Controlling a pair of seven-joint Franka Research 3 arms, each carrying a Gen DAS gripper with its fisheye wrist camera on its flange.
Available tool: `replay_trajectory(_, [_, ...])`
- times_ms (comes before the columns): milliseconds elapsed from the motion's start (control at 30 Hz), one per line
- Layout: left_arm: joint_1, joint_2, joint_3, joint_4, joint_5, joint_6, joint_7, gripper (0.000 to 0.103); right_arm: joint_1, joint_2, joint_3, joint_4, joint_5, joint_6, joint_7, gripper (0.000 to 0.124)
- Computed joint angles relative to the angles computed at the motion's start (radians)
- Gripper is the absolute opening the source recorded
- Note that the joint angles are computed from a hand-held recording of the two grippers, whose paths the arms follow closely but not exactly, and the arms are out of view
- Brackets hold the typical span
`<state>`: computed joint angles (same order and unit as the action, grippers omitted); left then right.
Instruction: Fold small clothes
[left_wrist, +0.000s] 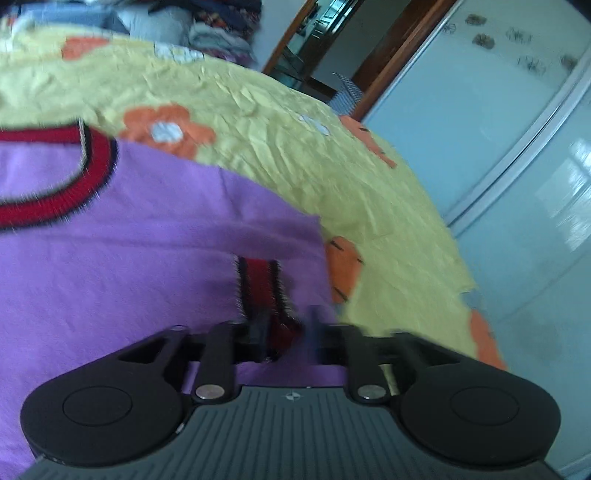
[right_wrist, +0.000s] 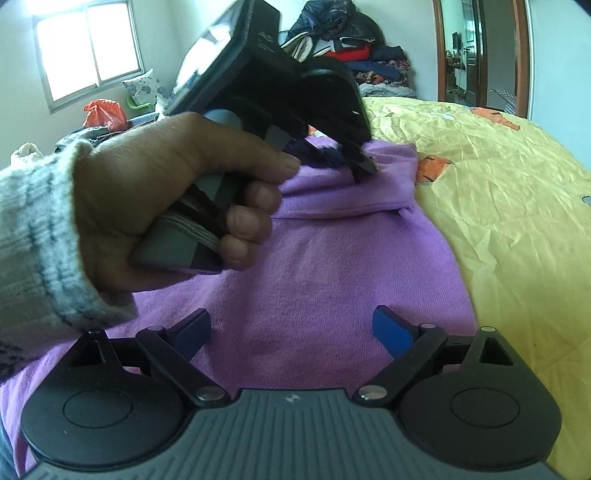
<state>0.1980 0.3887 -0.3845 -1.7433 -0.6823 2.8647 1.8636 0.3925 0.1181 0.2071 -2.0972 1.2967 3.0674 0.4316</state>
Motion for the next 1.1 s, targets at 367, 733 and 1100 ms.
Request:
replay_trajectory(367, [0.283,-0.385,-0.029,-0.340,-0.581,0.071,0.464,0.091,-0.026,0.121,-0.034,0.246,0.033,-0.074,-0.100,0.095])
replay_trajectory(733, [0.201,-0.338,0.180,-0.431,-0.075,0.141,0.204,0.089,0.088,0.536,-0.227,0.774,-0.698,-0.311,0.478,0.053])
replay_trajectory(1100, [0.091,-0.448,0.300,-0.591,0.146,0.203,0.063,0.094,-0.027,0.456,-0.087,0.643,-0.809,-0.250,0.509,0.052])
